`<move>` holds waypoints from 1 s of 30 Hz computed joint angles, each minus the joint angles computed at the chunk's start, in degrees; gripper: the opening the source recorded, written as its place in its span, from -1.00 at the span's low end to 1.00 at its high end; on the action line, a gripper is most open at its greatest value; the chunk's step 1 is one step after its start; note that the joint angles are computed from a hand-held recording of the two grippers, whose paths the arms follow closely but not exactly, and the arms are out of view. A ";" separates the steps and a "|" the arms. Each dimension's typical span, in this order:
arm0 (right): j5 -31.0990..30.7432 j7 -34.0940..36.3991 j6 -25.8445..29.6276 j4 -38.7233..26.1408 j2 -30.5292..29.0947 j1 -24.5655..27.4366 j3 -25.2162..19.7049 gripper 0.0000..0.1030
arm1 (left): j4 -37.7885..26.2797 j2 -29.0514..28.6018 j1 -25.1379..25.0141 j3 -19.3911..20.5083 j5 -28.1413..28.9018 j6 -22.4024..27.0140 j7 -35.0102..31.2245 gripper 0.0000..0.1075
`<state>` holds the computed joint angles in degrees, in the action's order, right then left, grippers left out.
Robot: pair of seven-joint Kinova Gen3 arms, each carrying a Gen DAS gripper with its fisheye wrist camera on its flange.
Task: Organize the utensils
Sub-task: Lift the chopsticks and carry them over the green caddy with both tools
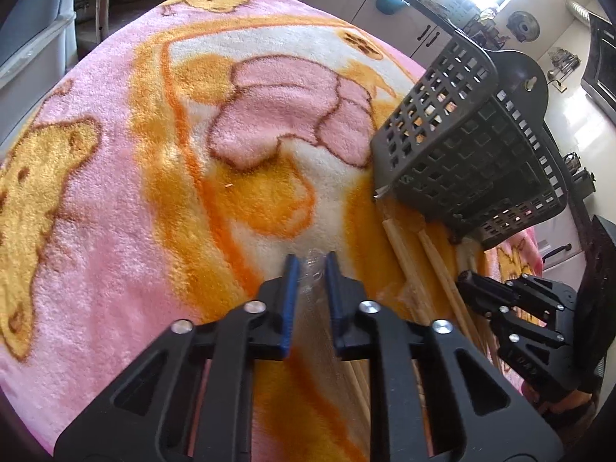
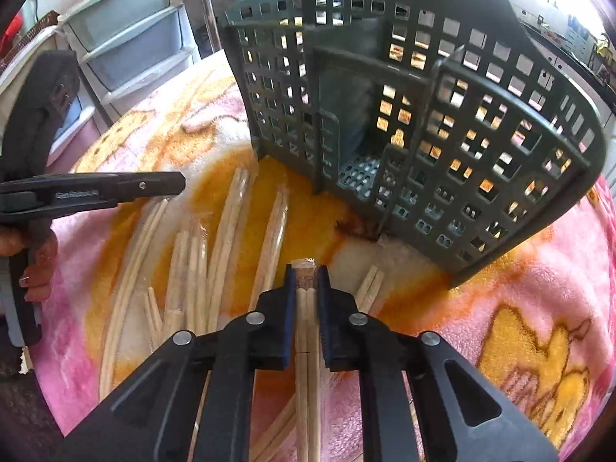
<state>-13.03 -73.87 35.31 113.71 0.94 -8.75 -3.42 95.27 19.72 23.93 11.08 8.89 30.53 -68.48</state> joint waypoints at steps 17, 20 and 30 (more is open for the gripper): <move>-9.02 8.31 0.19 3.57 -15.41 1.17 7.29 -0.79 | 2.23 -9.93 -2.01 4.87 7.83 -6.19 -16.21 -0.96; -8.36 8.21 0.66 3.79 -18.76 0.83 8.59 -0.79 | 1.18 -11.01 -0.82 5.12 8.17 -6.14 -17.61 -0.96; -3.88 1.69 -1.25 4.07 -26.83 -1.24 8.59 -0.79 | -0.88 -14.35 1.88 5.94 9.99 -8.08 -22.71 -0.97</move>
<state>-16.91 -72.18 34.05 117.79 -25.89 -9.99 5.17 94.40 5.38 25.82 17.02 18.89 22.45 -91.19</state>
